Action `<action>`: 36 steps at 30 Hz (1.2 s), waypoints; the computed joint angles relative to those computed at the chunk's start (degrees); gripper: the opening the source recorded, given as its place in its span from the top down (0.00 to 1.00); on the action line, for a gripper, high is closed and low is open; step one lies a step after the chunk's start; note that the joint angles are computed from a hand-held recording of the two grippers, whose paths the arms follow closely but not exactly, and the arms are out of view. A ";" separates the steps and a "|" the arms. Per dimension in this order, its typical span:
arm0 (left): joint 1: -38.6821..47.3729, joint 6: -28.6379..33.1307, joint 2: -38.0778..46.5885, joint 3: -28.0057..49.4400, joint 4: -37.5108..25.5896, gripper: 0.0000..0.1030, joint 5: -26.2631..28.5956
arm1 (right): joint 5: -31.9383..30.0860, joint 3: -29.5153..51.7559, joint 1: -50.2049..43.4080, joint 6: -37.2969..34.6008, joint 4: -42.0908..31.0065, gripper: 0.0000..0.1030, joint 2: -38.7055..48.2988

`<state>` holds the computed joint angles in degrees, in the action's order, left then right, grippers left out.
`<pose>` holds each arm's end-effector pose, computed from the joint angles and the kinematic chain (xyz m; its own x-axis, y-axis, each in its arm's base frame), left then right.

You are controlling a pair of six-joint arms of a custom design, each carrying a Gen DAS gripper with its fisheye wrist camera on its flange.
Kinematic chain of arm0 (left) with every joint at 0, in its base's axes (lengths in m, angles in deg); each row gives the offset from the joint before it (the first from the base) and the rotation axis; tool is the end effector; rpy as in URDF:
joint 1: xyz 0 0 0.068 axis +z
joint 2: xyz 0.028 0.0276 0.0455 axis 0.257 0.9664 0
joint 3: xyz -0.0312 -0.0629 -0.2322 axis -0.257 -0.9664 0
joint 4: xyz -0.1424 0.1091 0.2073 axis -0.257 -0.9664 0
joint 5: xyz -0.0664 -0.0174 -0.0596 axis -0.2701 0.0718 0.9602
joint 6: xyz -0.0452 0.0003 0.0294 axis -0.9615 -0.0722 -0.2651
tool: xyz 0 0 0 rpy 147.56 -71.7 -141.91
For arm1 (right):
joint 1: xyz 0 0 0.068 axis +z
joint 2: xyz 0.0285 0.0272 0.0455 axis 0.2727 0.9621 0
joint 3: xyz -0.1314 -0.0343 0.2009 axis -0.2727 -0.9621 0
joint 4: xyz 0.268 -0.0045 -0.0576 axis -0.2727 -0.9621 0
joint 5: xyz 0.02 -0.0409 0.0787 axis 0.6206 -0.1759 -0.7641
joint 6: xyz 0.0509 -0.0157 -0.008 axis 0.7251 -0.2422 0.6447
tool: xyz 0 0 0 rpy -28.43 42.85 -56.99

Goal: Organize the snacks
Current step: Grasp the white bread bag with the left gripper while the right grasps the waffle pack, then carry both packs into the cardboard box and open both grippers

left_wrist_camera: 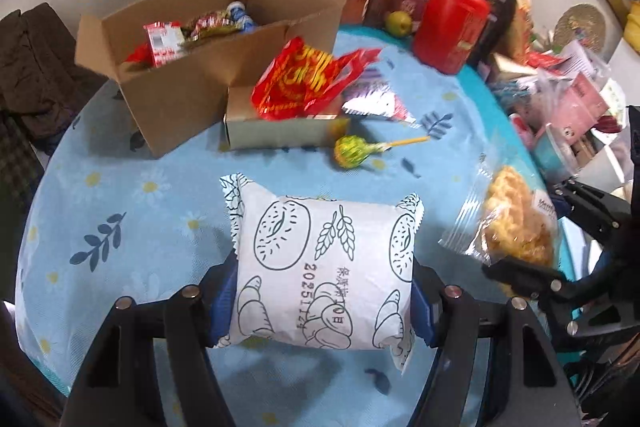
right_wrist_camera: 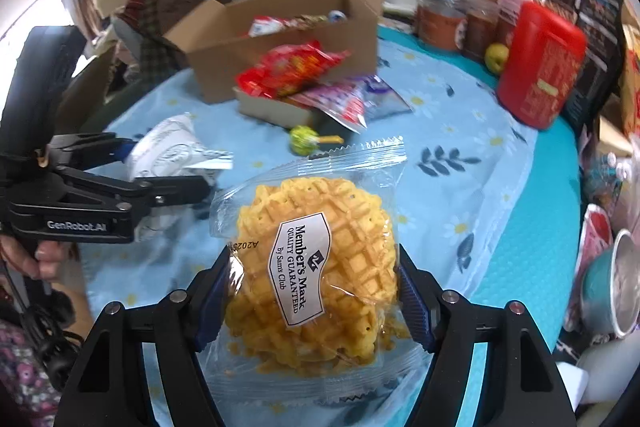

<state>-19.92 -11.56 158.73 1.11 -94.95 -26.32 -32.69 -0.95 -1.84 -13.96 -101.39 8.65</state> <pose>0.2011 -0.1339 0.1154 -0.8372 0.0365 -0.5456 0.1399 0.9789 -0.1493 0.2101 -0.0479 0.1310 -0.7288 -0.3816 -0.5685 -0.5375 0.8332 0.1299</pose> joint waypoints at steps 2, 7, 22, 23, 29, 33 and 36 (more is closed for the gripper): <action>-0.70 -0.15 -3.54 -0.51 -1.44 0.33 -0.67 | -0.93 0.16 0.55 -0.31 -2.32 0.29 -2.98; -2.12 0.24 -8.70 0.63 -4.09 0.33 -3.45 | -2.94 1.68 2.05 -0.16 -7.21 0.29 -9.17; 2.85 6.54 -18.70 5.12 -7.47 0.33 -6.78 | -4.33 11.05 9.70 9.25 -5.40 0.29 -13.50; 3.59 7.14 -18.67 5.60 -7.29 0.33 -6.62 | -4.33 11.94 10.32 10.00 -4.75 0.29 -12.67; 8.84 10.96 -16.57 9.76 -5.28 0.33 -5.09 | -3.66 17.72 13.94 14.56 0.18 0.29 -6.96; 12.62 13.44 -13.17 13.23 -3.26 0.33 -3.55 | -3.22 22.42 16.01 16.96 3.58 0.29 -1.69; 15.53 15.23 -9.65 16.13 -1.56 0.33 -2.00 | -2.90 25.95 17.57 18.80 6.64 0.29 2.98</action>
